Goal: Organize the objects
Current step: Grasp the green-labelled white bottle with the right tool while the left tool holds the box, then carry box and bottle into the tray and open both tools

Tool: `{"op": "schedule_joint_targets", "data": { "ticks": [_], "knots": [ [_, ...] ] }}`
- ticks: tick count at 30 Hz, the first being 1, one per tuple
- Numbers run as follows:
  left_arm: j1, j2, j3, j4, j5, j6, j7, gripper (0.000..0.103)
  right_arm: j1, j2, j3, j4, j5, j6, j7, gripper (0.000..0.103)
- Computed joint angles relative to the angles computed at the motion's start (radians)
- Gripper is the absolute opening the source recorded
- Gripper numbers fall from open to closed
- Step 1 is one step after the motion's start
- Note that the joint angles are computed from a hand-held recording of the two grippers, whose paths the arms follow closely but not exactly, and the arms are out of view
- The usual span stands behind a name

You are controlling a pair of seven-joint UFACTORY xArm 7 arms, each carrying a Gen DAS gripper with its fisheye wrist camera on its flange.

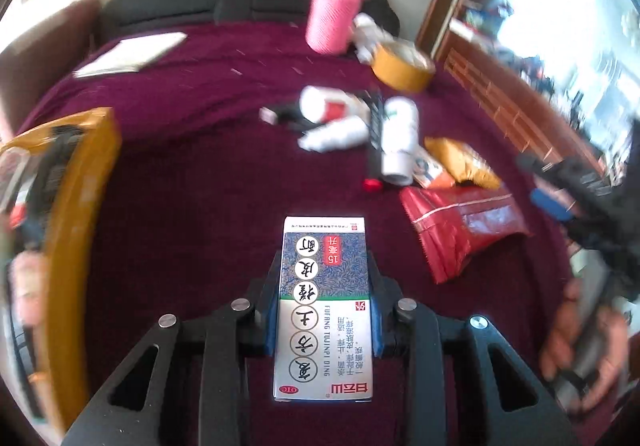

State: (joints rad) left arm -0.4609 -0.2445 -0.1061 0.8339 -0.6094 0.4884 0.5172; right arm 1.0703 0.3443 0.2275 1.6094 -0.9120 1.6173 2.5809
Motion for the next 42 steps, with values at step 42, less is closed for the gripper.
{"op": "schedule_joint_targets", "data": {
  "ticks": [42],
  "knots": [
    [0.272, -0.235, 0.313, -0.105, -0.13, 0.088, 0.285, 0.029, -0.013, 0.266, -0.188, 0.45, 0.168, -0.288, -0.49, 0.032]
  ]
}}
